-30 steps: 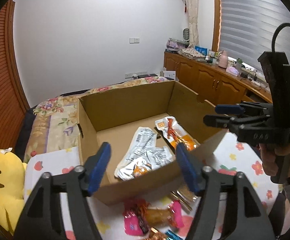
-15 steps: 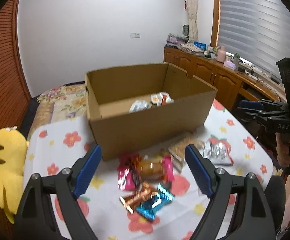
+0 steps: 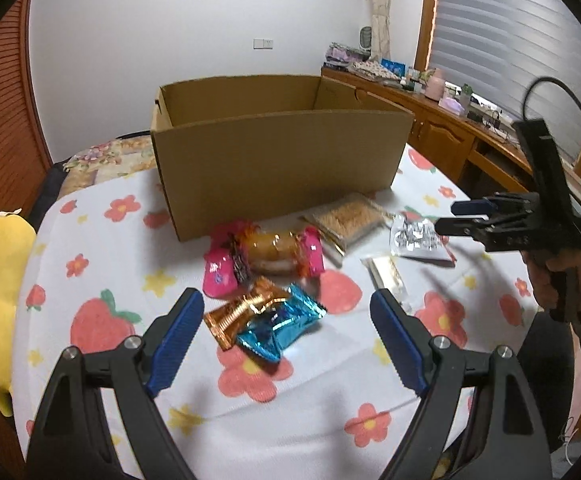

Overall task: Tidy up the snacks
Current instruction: 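Move both tools back toward the remaining snacks on the table, then grasp the blue candy with left tool while right tool grasps silver pouch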

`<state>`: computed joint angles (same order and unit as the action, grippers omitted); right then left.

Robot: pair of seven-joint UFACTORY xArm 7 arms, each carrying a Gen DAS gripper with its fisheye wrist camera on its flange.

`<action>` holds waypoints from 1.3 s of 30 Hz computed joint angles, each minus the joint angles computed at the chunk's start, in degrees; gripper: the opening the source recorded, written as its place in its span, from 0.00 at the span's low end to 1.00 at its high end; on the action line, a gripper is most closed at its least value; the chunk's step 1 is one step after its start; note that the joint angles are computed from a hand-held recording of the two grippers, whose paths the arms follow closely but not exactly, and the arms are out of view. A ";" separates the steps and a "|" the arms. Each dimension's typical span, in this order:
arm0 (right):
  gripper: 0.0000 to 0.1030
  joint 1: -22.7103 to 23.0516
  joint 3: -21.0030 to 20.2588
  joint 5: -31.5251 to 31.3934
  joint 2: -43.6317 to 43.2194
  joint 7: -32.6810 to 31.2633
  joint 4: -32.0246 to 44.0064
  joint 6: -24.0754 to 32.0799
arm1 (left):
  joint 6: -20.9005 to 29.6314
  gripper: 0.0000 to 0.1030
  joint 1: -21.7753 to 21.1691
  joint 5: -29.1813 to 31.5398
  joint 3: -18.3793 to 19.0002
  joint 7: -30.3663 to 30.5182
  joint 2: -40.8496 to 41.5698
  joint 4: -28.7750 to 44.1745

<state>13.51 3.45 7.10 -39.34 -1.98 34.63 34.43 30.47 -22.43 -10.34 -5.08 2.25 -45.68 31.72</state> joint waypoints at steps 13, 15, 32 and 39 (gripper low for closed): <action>0.67 1.63 -1.42 2.00 9.18 -5.60 3.83 -1.49 | 1.45 0.90 1.45 0.62 -1.20 -3.14 0.55 -0.93; 0.67 1.67 -1.45 2.32 9.58 -6.45 4.00 -1.28 | 1.73 0.91 1.35 0.84 -1.00 -3.23 0.51 -0.93; 0.70 0.78 1.73 -1.71 6.13 -8.51 0.51 0.55 | 2.28 0.97 -1.73 0.87 2.08 3.51 1.22 -0.42; 0.71 0.98 1.65 -1.61 7.67 -6.69 0.74 -1.86 | 3.83 0.94 -2.42 -1.11 2.22 8.67 4.64 1.92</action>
<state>14.49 5.10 5.49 -31.66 -8.67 35.37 32.57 34.30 -24.86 -11.44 -2.87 10.92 -41.04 33.64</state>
